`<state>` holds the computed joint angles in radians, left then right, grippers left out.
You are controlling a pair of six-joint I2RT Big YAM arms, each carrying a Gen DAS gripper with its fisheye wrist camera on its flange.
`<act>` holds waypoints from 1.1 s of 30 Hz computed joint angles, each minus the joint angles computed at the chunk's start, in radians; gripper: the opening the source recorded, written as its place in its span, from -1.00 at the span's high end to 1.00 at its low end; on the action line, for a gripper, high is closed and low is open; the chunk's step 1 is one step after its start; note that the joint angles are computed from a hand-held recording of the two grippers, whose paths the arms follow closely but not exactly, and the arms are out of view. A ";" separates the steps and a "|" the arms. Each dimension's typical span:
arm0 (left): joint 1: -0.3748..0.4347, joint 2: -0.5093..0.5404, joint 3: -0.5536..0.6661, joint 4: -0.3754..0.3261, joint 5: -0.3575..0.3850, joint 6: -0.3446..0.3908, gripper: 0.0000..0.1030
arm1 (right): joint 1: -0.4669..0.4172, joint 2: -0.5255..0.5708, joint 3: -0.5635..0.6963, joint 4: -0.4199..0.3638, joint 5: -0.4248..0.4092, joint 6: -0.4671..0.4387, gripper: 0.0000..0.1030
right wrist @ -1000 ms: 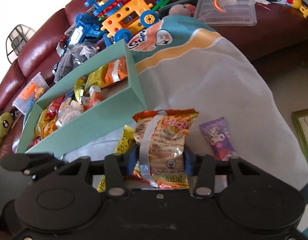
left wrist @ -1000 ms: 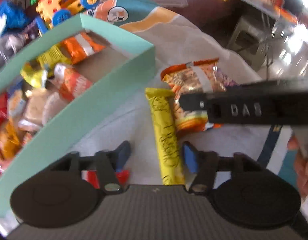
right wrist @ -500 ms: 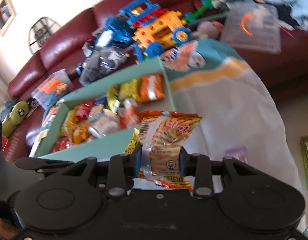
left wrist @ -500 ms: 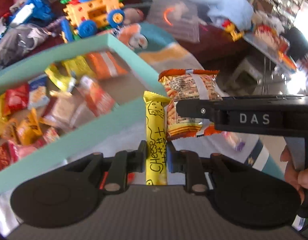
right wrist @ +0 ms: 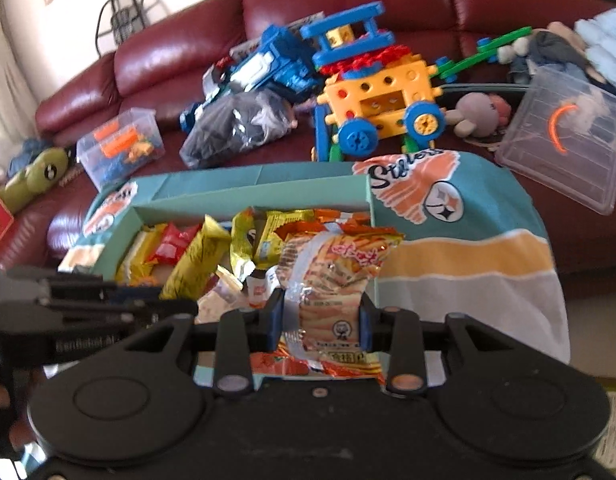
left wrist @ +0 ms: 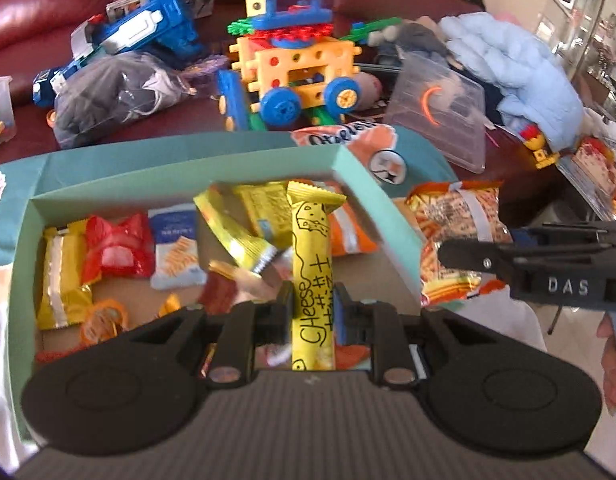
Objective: Organize snacks
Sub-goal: 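Carry the cheese stick and cracker bag into the teal box and release, then grasp the red candy with the left tool while the right tool grasps the purple stick candy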
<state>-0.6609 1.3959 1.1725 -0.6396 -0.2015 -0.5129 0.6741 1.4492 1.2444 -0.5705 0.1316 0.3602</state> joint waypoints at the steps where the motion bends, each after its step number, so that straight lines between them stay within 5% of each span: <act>1: 0.010 0.010 0.006 0.003 0.007 0.002 0.63 | -0.005 0.021 0.022 -0.011 -0.004 -0.015 0.33; 8: 0.041 0.083 0.048 0.031 0.026 0.017 0.62 | -0.025 0.102 0.082 -0.046 -0.036 -0.060 0.30; 9: 0.038 0.088 0.050 0.036 0.011 0.019 0.48 | -0.028 0.106 0.085 -0.047 -0.044 -0.061 0.28; 10: 0.032 0.091 0.049 0.040 -0.011 0.020 0.28 | -0.030 0.109 0.085 -0.040 -0.045 -0.054 0.08; 11: 0.028 0.094 0.049 0.039 -0.028 0.017 -0.25 | -0.033 0.106 0.081 -0.030 -0.048 -0.042 -0.43; 13: 0.021 0.089 0.039 0.051 -0.054 0.015 -0.46 | -0.037 0.087 0.054 0.020 -0.049 0.004 -0.94; 18: 0.016 0.072 0.022 0.044 -0.060 -0.004 -0.80 | -0.036 0.051 0.019 0.069 -0.032 0.044 -1.00; 33: -0.052 -0.053 -0.049 -0.002 -0.120 -0.057 -1.00 | 0.006 -0.065 -0.054 0.028 0.030 0.129 -1.00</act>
